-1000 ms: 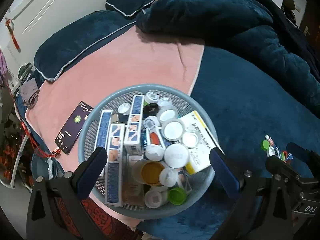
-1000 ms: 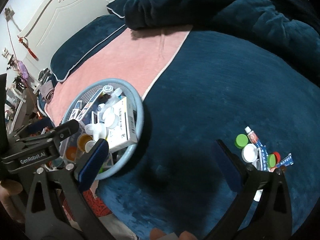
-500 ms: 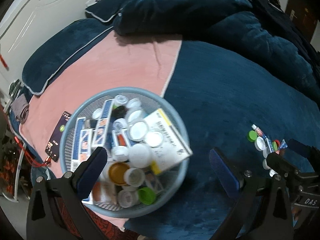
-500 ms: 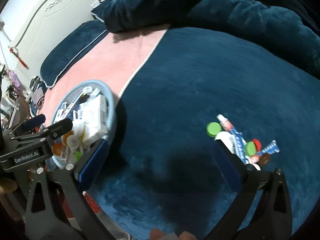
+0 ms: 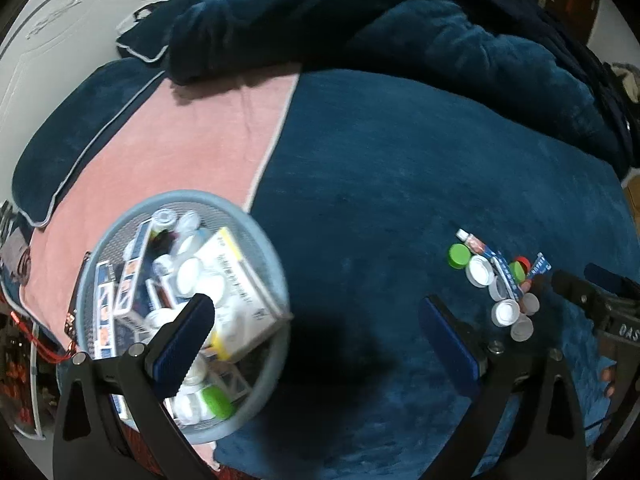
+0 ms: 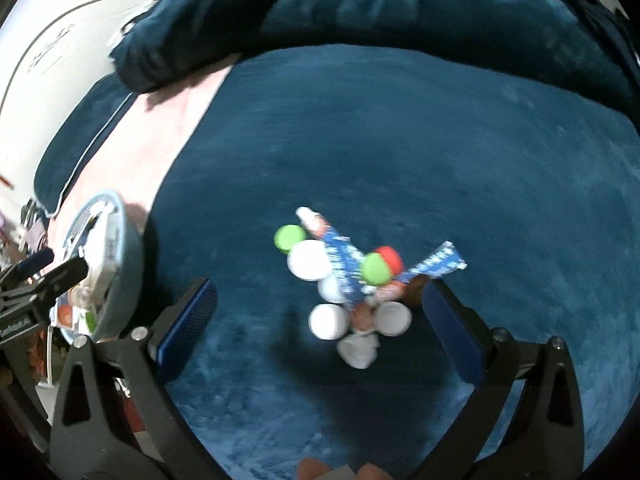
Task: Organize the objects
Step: 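Move both open grippers back over the tubes and caps on the blanket, then grasp a blue ointment tube with the right gripper while the left grasps another tube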
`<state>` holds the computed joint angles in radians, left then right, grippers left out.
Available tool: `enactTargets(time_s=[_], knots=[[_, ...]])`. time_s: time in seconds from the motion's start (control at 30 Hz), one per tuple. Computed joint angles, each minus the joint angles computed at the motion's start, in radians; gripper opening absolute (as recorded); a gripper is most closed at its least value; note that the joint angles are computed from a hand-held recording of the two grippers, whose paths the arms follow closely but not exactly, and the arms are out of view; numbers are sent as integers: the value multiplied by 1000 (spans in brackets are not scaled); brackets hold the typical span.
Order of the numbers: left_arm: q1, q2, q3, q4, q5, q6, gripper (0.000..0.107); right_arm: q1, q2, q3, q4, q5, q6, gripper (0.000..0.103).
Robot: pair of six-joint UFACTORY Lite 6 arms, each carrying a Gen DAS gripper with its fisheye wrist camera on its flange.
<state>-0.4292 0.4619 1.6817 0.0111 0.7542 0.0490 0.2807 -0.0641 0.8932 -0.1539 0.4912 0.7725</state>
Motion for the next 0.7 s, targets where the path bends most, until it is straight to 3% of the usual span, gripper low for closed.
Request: enactTargets(time_s=[0.2, 0.33, 0.37, 0.43, 0.5, 0.7], knots=[[-65, 58, 59, -17, 13, -5, 102, -102, 25, -63, 87, -34, -118, 103], [-100, 119, 129, -7, 28, -26, 102, -172, 109, -65, 344, -91, -432, 100], [-101, 131, 145, -8, 33, -25, 102, -180, 129, -58, 393, -97, -483, 97], [-105, 161, 178, -7, 42, -26, 102, -199, 173, -41, 531, -103, -621, 73], [-108, 190, 208, 0, 51, -32, 102, -206, 221, -16, 626, -101, -714, 63], [-113, 256, 270, 7, 84, -45, 102, -179, 355, 53, 613, -120, -684, 50]])
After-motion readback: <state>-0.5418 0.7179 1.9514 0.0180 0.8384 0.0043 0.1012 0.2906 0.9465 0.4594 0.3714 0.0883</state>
